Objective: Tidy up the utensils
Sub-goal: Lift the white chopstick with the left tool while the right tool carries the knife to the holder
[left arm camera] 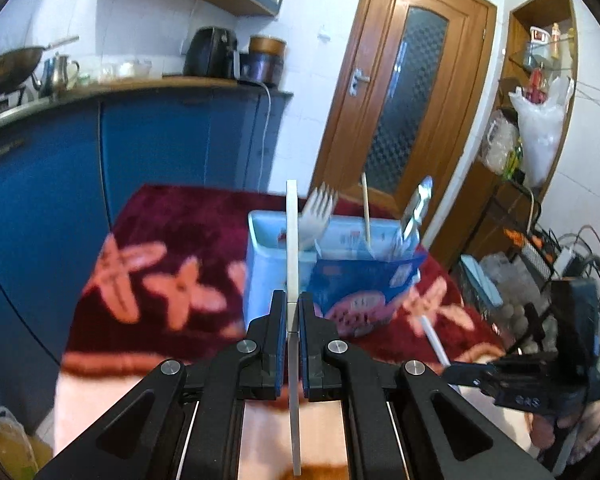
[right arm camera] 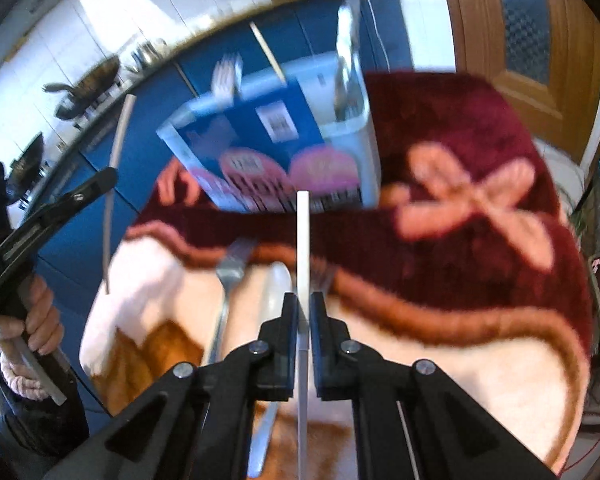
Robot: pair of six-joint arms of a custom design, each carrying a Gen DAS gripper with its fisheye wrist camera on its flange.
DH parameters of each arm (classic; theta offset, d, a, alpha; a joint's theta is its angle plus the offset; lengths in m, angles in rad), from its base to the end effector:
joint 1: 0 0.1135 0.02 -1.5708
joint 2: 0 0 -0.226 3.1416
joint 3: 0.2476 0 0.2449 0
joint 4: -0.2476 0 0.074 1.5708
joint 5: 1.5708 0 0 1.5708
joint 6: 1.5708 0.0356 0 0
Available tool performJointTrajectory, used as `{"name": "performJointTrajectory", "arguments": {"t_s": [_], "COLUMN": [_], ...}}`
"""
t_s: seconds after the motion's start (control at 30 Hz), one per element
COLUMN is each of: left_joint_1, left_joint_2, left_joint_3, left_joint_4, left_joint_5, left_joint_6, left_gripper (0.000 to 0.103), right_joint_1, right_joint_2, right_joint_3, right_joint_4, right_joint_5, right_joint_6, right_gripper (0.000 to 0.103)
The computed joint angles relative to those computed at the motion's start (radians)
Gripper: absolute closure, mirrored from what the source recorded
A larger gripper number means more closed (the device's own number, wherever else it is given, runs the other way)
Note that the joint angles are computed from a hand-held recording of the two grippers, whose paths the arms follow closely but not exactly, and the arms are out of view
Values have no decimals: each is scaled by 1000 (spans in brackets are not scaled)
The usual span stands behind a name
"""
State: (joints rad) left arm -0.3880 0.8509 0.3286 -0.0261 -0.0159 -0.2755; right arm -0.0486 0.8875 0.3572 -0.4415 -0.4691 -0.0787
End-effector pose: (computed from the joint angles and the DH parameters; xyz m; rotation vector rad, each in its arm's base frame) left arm 0.1856 -0.0752 0.1599 0.1109 2.1393 -0.3753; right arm 0.1727 0.0077 0.1331 -0.2190 2.4632 0.5397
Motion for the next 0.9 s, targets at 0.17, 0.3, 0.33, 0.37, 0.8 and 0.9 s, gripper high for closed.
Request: {"name": "performJointTrajectory", "arguments": {"t_s": [0.17, 0.3, 0.33, 0.37, 0.8, 0.9], "left_joint_1": [17, -3, -11, -19, 25, 15], "left_joint_2": [48, 119, 140, 170, 606, 688], "left_joint_3": [45, 87, 97, 108, 267, 266], "left_joint_4": [89, 204, 232, 278, 666, 734], "left_joint_5": [-10, -56, -76, -99, -160, -202], "left_joint_6": [-19, -26, -25, -21, -59, -42], "left_gripper": [97, 97, 97, 97, 97, 97], "right_joint_1": [-17, -11, -4, 6, 94, 94], "right_joint_2": [-249, -281, -278, -280, -73, -24], "right_joint_3": [-51, -51, -49, -46, -18, 0], "right_joint_4": [34, 131, 165, 183, 525, 597], "right_joint_5": [-7, -17, -14, -3, 102, 124], "right_joint_6": [49, 116, 130, 141, 191, 196], "right_gripper": [95, 95, 95, 95, 95, 95]}}
